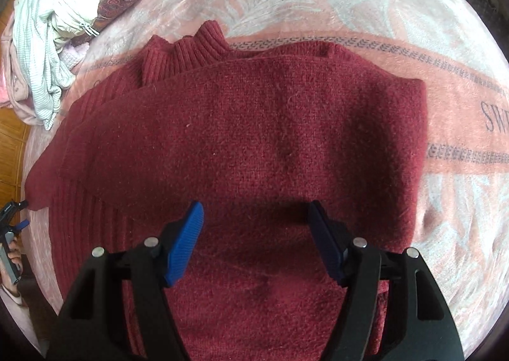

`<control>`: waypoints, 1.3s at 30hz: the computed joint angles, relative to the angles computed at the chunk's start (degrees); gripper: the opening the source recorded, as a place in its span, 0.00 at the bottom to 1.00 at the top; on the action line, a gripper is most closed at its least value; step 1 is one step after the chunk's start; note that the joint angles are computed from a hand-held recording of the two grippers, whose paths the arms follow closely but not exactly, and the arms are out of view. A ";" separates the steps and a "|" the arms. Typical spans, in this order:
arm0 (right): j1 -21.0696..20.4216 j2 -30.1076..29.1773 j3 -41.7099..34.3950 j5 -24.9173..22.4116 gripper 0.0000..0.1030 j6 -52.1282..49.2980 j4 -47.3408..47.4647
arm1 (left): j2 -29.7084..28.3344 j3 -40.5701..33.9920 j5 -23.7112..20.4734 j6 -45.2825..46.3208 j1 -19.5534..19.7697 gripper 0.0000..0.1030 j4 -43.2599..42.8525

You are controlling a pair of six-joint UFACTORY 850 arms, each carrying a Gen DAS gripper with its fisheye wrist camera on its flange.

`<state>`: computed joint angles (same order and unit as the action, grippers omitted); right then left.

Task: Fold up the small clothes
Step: 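Grasp the other sleeve cuff with the left tool and fold it across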

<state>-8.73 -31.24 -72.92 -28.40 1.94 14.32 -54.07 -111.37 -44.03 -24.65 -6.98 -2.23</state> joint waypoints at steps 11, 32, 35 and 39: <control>1.95 -1.31 -0.81 1.53 0.77 2.96 -6.08 | -2.89 -3.05 4.89 1.08 2.48 0.35 -1.62; -1.08 2.66 3.59 2.93 0.73 -5.17 2.31 | 0.25 -6.37 15.03 12.91 -13.03 0.10 1.65; -2.05 3.38 4.38 3.39 0.73 -6.49 3.92 | -0.90 -8.20 14.20 17.18 -15.66 0.10 -1.79; -3.64 4.17 5.64 3.65 0.71 -10.49 7.56 | -2.99 -11.10 12.60 23.40 -19.35 0.10 -7.23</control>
<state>-12.36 -27.06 -67.28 -24.75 -8.55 21.88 -57.06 -122.47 -31.44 -1.26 -26.33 -9.47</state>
